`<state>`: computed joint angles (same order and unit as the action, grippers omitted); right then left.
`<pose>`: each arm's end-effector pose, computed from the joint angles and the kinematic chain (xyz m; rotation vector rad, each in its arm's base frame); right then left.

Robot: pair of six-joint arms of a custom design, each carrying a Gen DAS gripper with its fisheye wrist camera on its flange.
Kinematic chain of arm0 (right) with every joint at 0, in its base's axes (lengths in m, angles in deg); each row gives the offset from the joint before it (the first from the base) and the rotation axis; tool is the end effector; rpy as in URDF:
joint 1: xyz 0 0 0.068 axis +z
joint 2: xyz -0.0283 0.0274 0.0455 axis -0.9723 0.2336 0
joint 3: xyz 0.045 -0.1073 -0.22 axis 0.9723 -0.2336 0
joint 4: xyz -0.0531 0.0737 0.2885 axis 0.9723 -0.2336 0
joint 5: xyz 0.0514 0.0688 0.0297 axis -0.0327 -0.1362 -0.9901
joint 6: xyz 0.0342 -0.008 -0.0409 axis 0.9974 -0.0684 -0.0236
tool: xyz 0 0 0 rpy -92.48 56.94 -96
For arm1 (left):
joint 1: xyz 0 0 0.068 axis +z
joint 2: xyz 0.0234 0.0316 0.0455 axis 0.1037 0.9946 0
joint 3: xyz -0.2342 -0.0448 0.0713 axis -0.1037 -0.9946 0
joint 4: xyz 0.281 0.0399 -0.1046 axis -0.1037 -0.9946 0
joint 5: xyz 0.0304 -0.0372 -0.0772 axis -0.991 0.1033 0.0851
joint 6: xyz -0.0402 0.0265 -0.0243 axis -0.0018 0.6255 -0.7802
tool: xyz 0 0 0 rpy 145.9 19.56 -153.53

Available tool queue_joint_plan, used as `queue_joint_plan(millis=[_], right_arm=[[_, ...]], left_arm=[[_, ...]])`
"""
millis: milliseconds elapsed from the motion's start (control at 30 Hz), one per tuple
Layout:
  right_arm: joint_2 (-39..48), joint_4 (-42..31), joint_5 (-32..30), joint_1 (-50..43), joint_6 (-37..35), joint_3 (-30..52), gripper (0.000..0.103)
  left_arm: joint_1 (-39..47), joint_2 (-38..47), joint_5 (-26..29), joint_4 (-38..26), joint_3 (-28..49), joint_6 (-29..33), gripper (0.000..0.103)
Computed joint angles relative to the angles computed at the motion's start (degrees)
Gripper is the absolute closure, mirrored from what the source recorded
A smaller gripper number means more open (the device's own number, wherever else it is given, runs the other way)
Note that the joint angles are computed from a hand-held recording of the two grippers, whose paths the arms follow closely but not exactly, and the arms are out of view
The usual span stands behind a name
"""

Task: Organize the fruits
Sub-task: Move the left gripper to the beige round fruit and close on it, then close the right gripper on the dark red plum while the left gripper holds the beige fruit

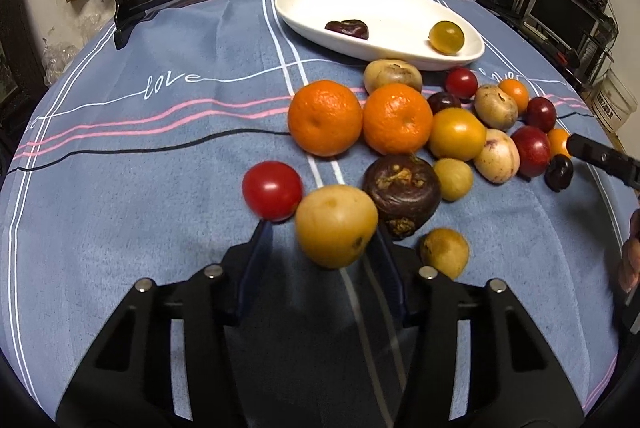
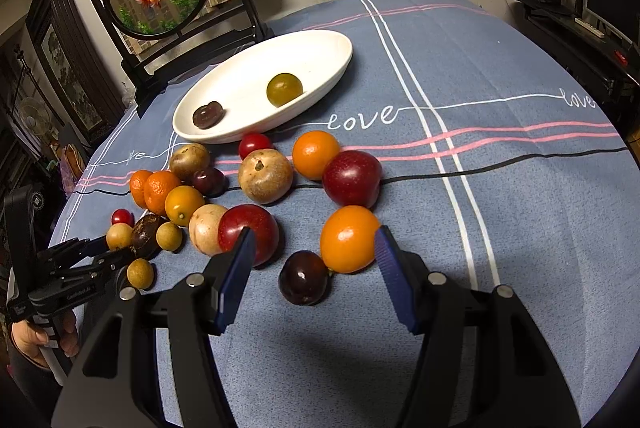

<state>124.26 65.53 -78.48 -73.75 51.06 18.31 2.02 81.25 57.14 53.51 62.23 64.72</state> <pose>0.2246 0.0096 0.0966 0.5025 2.3725 0.1902 0.3337 -0.0343 0.0677 0.7383 2.4568 -0.2938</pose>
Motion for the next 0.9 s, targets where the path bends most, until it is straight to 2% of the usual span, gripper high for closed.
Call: queue_joint_plan(millis=[33, 67, 367, 567, 700, 900], right_arm=[[0.0, 0.0, -0.1, -0.1, 0.0, 0.0, 0.041], [0.0, 0.0, -0.1, -0.1, 0.0, 0.0, 0.041], [-0.2, -2.5, 0.0, 1.3, -2.1, 0.6, 0.041], [0.5, -6.5, 5.4, 6.2, -3.9, 1.7, 0.041], [4.9, -8.3, 9.3, 8.0, -3.5, 4.0, 0.041], [6.9, -8.6, 10.2, 10.0, -4.1, 5.0, 0.041]], left_arm=[[0.0, 0.0, -0.1, 0.0, 0.0, -0.1, 0.058], [0.0, -0.1, 0.2, 0.3, -0.1, -0.3, 0.067], [2.8, -4.0, 4.2, -0.8, -2.7, -0.2, 0.067], [3.1, -5.9, 5.9, -1.5, -4.7, 1.1, 0.067], [3.5, -6.2, 6.6, -2.0, -5.0, 1.3, 0.067], [4.3, -6.6, 7.9, -3.0, -5.0, 1.6, 0.067]])
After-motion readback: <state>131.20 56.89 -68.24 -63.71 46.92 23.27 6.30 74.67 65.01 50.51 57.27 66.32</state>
